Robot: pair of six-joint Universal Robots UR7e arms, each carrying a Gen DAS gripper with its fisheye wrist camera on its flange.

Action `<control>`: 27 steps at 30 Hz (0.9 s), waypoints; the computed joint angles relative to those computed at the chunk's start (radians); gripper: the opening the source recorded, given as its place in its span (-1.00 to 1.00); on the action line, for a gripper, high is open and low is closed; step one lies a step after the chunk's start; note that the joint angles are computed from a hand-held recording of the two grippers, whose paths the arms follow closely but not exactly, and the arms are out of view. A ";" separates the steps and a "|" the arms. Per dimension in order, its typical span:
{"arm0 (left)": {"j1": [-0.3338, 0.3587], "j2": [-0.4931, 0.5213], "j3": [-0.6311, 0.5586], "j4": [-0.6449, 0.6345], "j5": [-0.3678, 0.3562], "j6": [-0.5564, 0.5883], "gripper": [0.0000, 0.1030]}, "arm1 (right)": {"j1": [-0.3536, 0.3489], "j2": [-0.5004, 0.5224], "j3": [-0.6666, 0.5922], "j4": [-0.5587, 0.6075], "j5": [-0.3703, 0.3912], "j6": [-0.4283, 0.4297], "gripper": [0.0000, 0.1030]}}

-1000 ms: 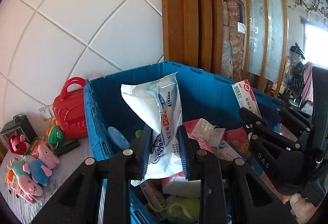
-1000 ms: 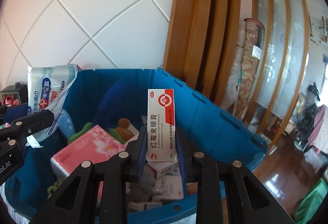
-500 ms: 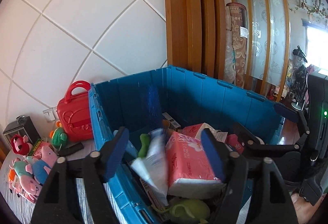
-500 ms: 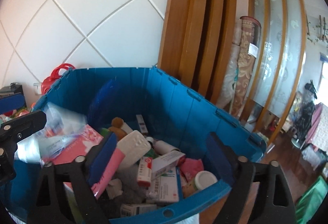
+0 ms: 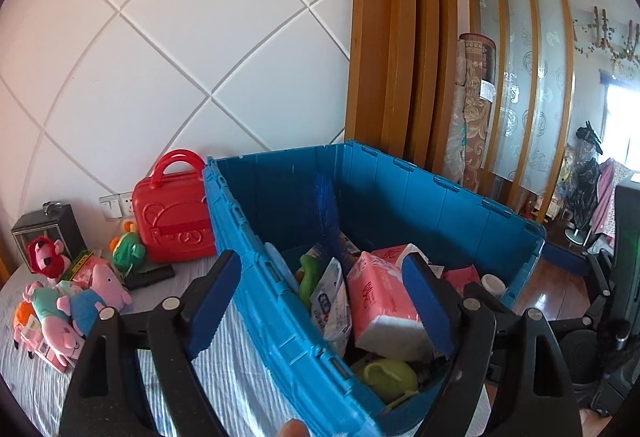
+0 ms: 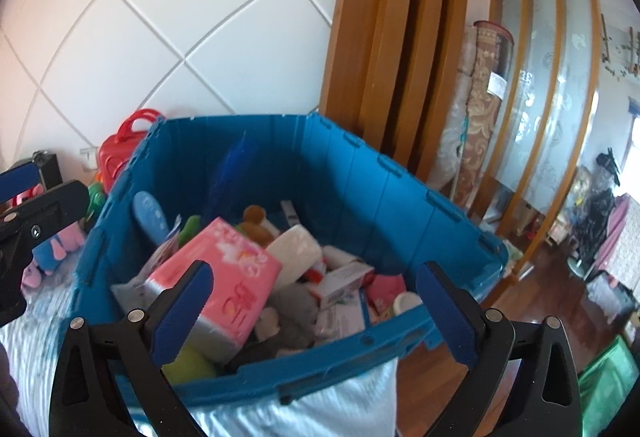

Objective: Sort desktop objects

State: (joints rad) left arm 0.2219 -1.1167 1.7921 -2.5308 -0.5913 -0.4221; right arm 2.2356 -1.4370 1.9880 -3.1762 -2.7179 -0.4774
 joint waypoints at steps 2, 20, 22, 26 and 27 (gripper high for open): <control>-0.010 -0.030 0.027 0.002 0.012 -0.001 0.62 | 0.030 0.003 0.010 -0.002 -0.024 0.016 1.00; -0.020 -0.163 0.057 0.209 -0.006 -0.061 0.93 | 0.156 0.068 -0.010 0.104 -0.173 0.211 1.00; -0.020 -0.165 0.055 0.217 -0.006 -0.062 0.93 | 0.159 0.069 -0.013 0.104 -0.175 0.210 1.00; -0.023 -0.163 0.050 0.223 -0.005 -0.057 0.93 | 0.160 0.072 -0.017 0.091 -0.179 0.191 1.00; -0.024 -0.161 0.048 0.226 -0.001 -0.056 0.93 | 0.159 0.072 -0.016 0.084 -0.178 0.184 1.00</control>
State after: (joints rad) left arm 0.1977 -1.2774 1.8403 -2.3051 -0.5923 -0.4782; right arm 2.3944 -1.3652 1.9721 -3.0924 -2.8959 -0.2934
